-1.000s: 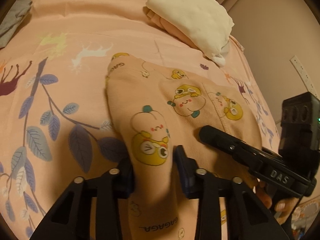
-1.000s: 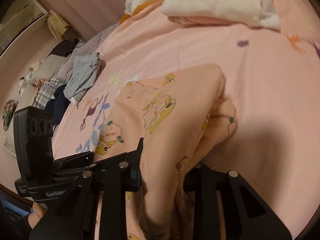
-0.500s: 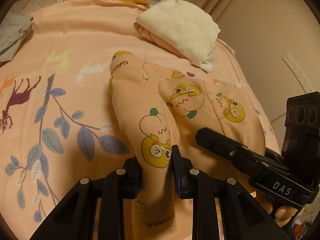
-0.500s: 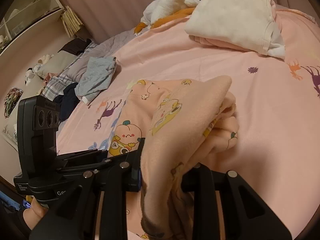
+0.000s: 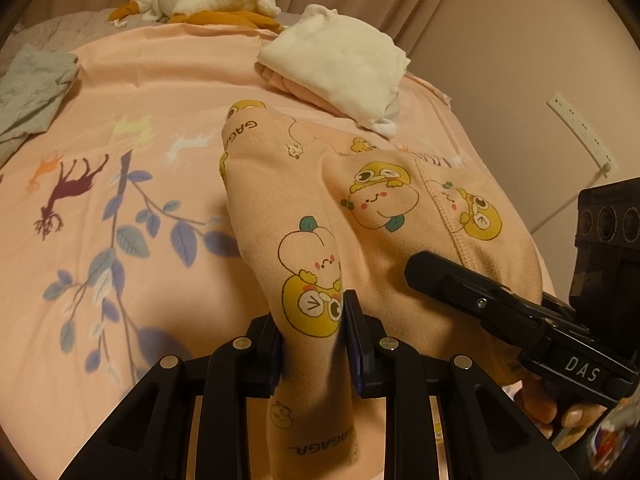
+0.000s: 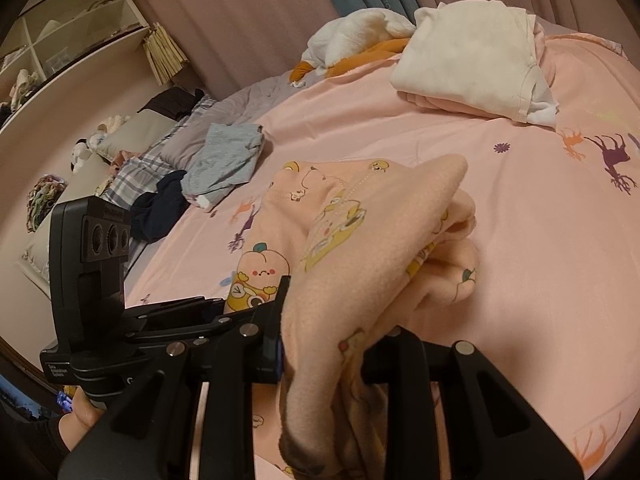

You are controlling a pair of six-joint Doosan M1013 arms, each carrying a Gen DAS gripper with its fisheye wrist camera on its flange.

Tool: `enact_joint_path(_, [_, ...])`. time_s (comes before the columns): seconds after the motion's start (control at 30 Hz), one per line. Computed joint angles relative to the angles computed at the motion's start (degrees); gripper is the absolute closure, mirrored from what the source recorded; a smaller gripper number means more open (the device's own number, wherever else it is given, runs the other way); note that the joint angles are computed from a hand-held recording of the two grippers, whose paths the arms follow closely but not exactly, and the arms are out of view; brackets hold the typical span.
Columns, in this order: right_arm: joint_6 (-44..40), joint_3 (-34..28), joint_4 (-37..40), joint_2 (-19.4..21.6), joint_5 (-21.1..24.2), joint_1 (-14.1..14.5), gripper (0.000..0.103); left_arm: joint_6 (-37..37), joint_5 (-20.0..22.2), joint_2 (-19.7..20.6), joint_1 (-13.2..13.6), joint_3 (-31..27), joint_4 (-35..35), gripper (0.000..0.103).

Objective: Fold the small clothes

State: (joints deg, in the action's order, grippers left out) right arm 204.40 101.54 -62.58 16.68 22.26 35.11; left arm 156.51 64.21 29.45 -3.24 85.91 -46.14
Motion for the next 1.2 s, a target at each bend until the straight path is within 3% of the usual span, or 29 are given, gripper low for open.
enact_joint_path(0.5, [4.7,-0.3,-5.2,-1.5,3.1,4.9,0.078,3.0,0.6,-4.2,3.5,4.0,-2.3,0.079])
enact_joint_path(1.2, [2.5,-2.8,-7.7,-1.2,4.3,7.6,0.078,5.4,0.9,-6.1,7.0,5.7,-6.2,0.079])
